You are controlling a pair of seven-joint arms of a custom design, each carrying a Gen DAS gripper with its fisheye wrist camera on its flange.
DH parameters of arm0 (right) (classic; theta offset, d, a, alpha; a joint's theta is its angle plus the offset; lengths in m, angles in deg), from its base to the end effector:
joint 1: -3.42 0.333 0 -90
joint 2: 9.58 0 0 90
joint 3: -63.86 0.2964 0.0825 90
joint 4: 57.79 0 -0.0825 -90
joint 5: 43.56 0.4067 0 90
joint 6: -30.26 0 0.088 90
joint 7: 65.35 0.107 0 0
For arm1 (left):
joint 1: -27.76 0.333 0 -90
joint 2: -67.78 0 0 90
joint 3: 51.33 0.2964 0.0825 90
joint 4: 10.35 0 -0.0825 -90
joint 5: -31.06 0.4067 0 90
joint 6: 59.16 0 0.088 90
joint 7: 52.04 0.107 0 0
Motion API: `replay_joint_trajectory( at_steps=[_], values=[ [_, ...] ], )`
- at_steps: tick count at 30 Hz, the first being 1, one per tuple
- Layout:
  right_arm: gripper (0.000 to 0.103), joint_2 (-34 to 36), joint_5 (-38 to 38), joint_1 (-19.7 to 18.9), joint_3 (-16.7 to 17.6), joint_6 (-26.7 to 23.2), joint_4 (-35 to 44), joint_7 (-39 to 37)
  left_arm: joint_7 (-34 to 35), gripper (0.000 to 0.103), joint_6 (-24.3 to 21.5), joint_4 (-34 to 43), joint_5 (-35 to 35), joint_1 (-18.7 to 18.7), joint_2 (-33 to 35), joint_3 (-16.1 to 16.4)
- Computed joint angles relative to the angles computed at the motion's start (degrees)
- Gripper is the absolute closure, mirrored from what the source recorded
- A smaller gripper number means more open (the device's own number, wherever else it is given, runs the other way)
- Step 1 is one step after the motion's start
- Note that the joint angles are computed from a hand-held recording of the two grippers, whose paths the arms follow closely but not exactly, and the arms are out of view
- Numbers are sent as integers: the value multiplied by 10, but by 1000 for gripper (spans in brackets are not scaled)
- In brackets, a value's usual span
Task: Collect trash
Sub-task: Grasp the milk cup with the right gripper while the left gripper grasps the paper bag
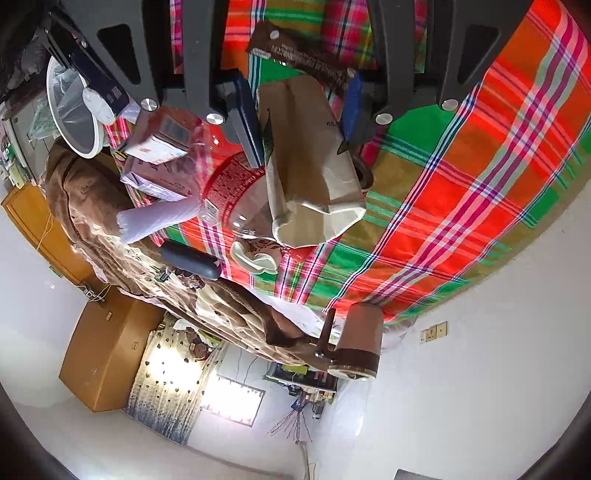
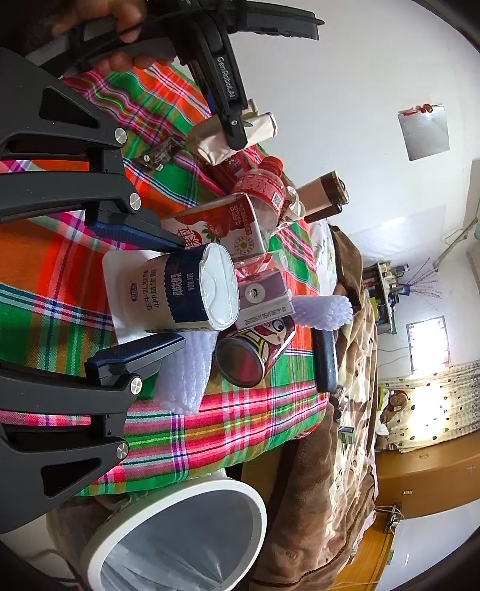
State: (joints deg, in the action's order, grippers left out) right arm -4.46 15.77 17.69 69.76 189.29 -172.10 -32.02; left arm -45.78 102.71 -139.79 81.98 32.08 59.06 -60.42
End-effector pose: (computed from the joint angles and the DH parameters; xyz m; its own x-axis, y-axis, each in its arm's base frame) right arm 0.6037 0.1801 0.4477 0.5371 -0.8142 -0.2205 -0.6203 -0.2041 -0.7574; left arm 0.5505 -0.0872 0.4610 0.4599 -0.8488 0.2609 -0.4996 -0.4902 -0.7142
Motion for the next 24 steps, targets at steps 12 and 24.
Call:
replay_joint_trajectory(
  at_steps=[12, 24],
  values=[
    [56, -19, 68, -12, -12, -11, 0, -59, 1, 63, -19, 6, 31, -17, -35, -28],
    [56, -20, 92, -33, -30, -1, 13, -65, 69, 63, 9, 80, 6, -63, 30, -34]
  ],
)
